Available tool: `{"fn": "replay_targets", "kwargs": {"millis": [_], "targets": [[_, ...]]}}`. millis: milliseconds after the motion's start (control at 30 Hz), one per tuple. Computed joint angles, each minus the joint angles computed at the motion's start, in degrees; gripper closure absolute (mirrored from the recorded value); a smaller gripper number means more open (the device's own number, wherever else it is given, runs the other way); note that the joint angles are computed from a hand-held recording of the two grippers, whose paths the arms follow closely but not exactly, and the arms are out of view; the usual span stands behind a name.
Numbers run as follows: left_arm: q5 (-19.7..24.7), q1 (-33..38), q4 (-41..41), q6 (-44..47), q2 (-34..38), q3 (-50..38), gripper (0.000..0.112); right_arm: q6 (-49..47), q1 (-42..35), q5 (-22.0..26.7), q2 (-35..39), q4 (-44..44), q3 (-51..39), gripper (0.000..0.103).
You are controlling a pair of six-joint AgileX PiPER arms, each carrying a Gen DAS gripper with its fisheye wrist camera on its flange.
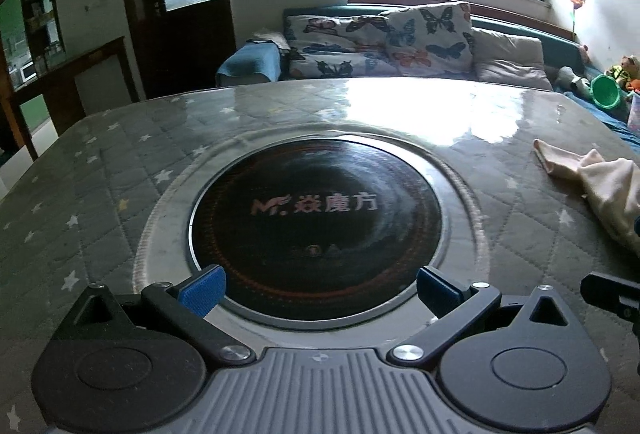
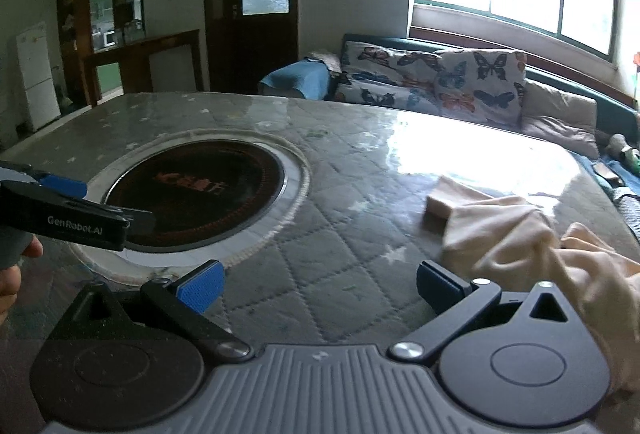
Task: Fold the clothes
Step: 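Move both tools toward the crumpled cream sweatshirt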
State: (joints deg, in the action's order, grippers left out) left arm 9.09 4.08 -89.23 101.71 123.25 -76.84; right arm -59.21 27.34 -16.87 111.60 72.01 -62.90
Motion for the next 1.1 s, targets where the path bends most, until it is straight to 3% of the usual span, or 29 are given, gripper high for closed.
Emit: {"fn": "replay_targets", "kwargs": {"millis": [233,800,1100], "targets": [[-0.1,-1.8,10.1,-10.2,-1.2,0.4,0.009,0.6,-0.1,-0.6,-2.0,0.6,2.4,0.000],[0.6,-6.7,14.4,-13.1,-5.1,3.9,0.009,5.3,0.5,-4.2,-6.0,0.4,9.3,0.000],[0.8,-10.8,12.5,-9.5,-6.6,5.2,0.009,8.5,0.2,-7.2,-9.4,-1.0,14.7,0.000]]}}
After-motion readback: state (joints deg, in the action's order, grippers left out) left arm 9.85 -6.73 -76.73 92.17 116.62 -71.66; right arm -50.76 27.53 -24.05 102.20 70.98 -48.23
